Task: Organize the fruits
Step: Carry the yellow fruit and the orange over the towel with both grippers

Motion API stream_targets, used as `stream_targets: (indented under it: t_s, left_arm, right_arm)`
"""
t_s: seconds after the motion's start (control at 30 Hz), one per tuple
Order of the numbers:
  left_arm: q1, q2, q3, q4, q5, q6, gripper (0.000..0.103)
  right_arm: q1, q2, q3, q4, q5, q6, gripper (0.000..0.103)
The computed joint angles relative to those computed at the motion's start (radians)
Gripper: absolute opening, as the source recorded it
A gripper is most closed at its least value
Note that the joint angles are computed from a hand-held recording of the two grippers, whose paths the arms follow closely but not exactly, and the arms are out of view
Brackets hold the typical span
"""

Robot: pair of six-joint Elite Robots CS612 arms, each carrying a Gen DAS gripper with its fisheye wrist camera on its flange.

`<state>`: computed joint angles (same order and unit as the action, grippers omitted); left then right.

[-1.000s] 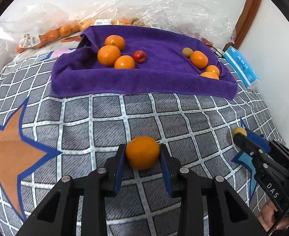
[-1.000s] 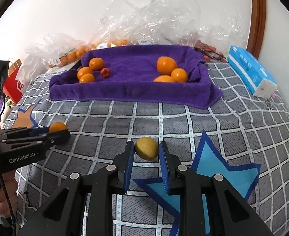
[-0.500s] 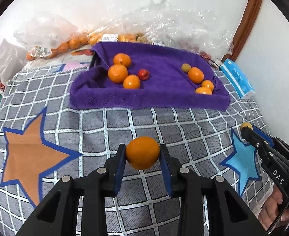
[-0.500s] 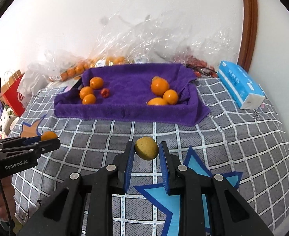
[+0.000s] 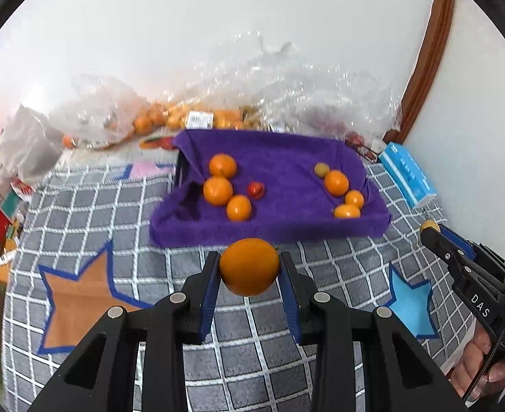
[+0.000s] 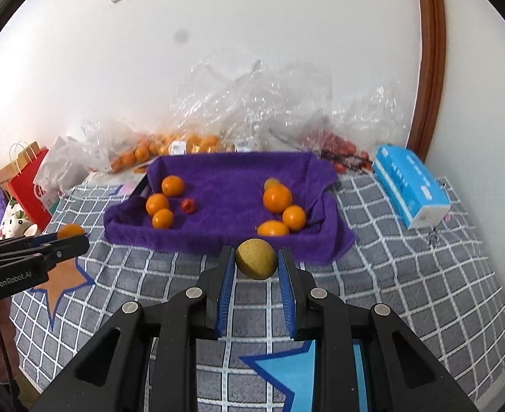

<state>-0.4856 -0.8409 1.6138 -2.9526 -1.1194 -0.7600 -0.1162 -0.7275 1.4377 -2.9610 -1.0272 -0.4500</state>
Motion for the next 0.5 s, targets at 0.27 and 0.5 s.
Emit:
stream_targets:
  t_s: [0.27, 0.5]
  left_arm:
    - [0.015, -0.011, -0.012, -0.009, 0.007, 0.023, 0.032]
    - [0.033, -0.009, -0.043, 0.004, 0.013, 0.059, 0.032]
  right_arm:
    - [0.008, 0.008, -0.04, -0.018, 0.0, 0.04, 0.025]
    - [0.018, 0.029, -0.089, -0.031, -0.001, 0.064, 0.026]
